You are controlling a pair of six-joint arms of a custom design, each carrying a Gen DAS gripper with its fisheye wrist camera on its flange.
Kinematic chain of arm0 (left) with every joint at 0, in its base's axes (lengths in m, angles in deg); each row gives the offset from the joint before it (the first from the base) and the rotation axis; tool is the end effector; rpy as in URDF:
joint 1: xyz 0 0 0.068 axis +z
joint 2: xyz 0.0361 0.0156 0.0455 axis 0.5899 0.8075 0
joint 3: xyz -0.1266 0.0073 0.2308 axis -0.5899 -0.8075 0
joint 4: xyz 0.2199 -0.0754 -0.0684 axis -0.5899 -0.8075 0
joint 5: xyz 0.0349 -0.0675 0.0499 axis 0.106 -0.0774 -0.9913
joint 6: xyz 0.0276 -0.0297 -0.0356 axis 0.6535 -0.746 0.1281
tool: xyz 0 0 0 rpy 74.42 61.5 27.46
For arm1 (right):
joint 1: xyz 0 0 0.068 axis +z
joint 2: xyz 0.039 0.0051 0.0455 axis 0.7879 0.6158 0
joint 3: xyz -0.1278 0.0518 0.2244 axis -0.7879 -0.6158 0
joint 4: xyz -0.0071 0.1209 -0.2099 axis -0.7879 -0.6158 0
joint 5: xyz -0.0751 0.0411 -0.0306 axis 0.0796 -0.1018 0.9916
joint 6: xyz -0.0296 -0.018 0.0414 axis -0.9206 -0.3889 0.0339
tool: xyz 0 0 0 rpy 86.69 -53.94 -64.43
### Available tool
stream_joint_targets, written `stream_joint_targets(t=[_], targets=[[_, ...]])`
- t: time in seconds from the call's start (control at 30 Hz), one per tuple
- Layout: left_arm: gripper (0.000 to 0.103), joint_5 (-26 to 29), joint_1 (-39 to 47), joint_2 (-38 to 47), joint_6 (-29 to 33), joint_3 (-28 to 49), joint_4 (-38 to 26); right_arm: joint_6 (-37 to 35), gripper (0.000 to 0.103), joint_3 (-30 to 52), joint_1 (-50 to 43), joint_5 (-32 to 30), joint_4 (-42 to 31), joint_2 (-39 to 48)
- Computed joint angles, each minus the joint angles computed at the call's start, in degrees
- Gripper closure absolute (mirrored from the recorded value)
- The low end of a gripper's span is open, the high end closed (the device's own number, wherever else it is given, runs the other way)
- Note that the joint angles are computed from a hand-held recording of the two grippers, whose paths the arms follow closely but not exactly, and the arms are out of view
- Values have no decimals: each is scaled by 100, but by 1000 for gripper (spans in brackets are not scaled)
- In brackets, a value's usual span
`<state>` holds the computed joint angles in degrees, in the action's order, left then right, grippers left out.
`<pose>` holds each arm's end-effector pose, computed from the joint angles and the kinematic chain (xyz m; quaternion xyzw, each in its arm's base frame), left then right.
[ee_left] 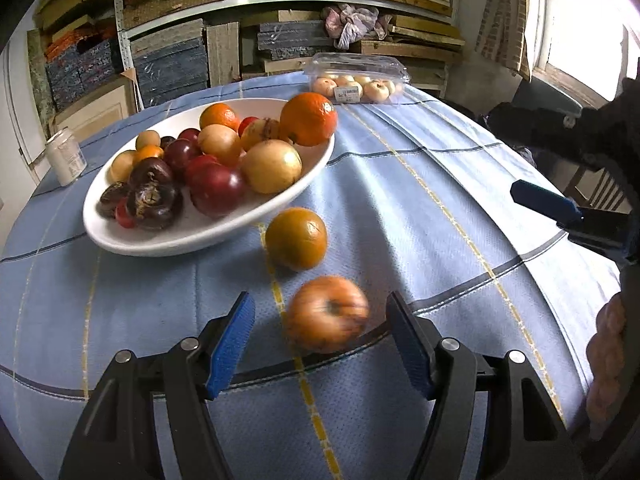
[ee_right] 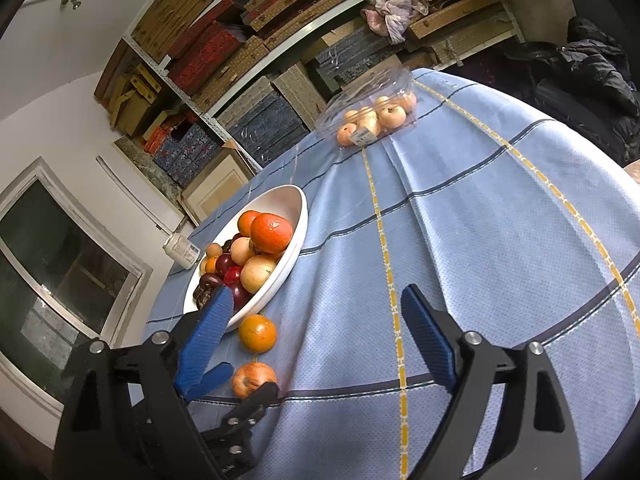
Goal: Organize fruits
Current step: 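Grasp the striped apple with the left gripper while the right grasps a tangerine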
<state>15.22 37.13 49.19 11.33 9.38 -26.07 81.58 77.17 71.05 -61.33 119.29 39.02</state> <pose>0.3074 -0.0113 0.0605 0.3532 0.8671 -0.1310 0.3258 0.2048 0.0621 0.0821 0.3051 0.8062 0.2092 0.4618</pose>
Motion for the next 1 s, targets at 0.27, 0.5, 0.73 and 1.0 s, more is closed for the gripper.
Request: stream_joint_targets(t=[0.27, 0.5, 0.73, 1.0], targets=[[60, 133, 127, 239, 2, 380, -488, -24, 19, 25, 37, 2, -116, -31], [63, 85, 439, 78, 70, 255, -288, -324, 18, 458, 214, 50, -659, 194], [63, 185, 1453, 242, 322, 871, -518, -1477, 18, 1905, 1122, 549, -2234, 662], [63, 301, 1782, 489, 45, 1577, -1009, -2101, 25, 3423, 1101, 469, -3522, 1490]])
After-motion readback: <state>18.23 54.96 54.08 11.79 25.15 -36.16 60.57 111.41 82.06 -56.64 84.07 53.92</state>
